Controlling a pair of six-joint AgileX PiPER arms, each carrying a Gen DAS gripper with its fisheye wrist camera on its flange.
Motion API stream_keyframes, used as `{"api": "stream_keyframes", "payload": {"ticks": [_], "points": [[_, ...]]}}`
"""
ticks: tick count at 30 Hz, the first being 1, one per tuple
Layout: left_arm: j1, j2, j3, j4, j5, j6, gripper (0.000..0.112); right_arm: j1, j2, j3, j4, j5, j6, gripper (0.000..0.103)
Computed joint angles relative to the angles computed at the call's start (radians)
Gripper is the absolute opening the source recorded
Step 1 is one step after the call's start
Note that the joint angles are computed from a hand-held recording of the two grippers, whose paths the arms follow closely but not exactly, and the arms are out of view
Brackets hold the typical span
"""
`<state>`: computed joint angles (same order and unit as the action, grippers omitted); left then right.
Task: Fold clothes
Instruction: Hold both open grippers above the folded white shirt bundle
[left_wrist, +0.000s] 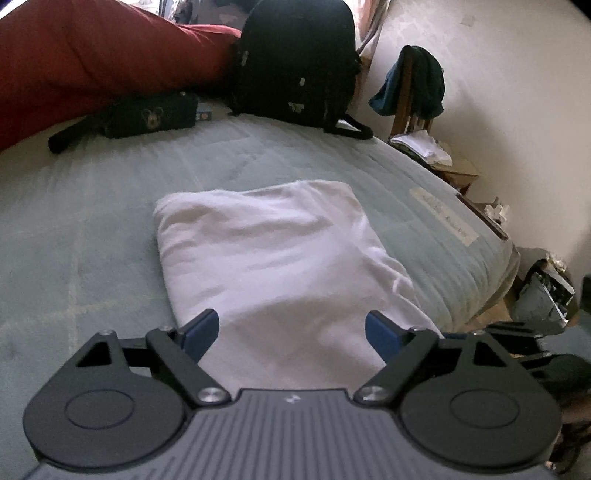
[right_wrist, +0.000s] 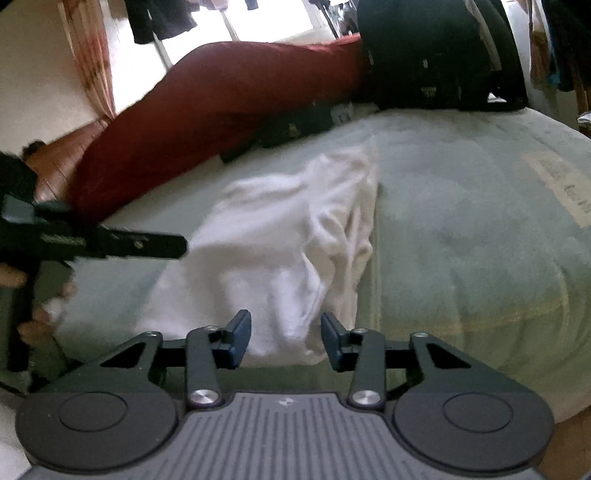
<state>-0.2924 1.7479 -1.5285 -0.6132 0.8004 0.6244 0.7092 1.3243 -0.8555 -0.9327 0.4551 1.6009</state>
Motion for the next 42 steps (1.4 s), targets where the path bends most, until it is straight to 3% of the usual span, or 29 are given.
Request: {"api": "stream_keyframes", "payload": {"ticks": [1,7,12,14,16,21,25,27,29,31,33,36,37,38,42], "points": [[-0.004,-0.005,0.005,0.009,-0.003,-0.005,0.086,0.0,0.013,-0.004,0.02,0.007,-0.016,0.006],[-0.01,-0.022,0.026,-0.028,0.001,0.044,0.087,0.021,-0.061,0.019,-0.008,0.061,-0.005,0.006],[-0.031,0.006,0.025,0.067,0.004,-0.035,0.086,-0.015,-0.044,0.041,0.078,0.024,-0.045,0.008],[-0.02,-0.001,0.037,0.054,-0.002,-0.023,0.086,-0.006,-0.07,0.05,0.053,0.037,-0.015,0.018],[-0.001,-0.01,0.042,-0.001,0.002,0.022,0.086,-0.001,-0.102,0.052,0.004,0.047,0.018,0.018],[-0.005,-0.02,0.036,-0.008,-0.017,0.02,0.086,-0.095,-0.063,-0.038,0.048,-0.03,-0.137,0.019],[-0.009,-0.018,0.037,0.021,-0.024,0.0,0.086,-0.192,0.058,-0.134,0.235,-0.152,-0.391,0.02],[-0.002,-0.008,0.029,0.028,-0.019,-0.013,0.086,-0.221,0.125,-0.187,0.337,-0.137,-0.497,0.021],[0.01,0.017,0.013,0.047,-0.017,-0.043,0.086,-0.241,0.156,-0.198,0.397,-0.119,-0.536,0.014],[0.016,0.048,-0.014,0.101,-0.011,-0.115,0.086,-0.251,0.118,-0.136,0.392,-0.169,-0.487,0.014],[0.04,0.074,-0.048,0.079,0.016,-0.129,0.086,-0.245,0.072,-0.088,0.34,-0.183,-0.402,0.019],[0.085,0.108,-0.105,-0.031,0.064,-0.081,0.086,-0.232,0.005,-0.045,0.267,-0.174,-0.293,0.034],[0.089,0.119,-0.132,-0.063,0.07,-0.055,0.086,-0.226,0.003,-0.048,0.223,-0.161,-0.252,0.046],[0.085,0.132,-0.161,-0.084,0.07,-0.021,0.086,-0.22,0.002,-0.052,0.184,-0.147,-0.215,0.052],[0.041,0.239,-0.342,-0.1,0.106,0.049,0.086,-0.197,-0.002,-0.067,0.055,-0.091,-0.096,0.053]]}}
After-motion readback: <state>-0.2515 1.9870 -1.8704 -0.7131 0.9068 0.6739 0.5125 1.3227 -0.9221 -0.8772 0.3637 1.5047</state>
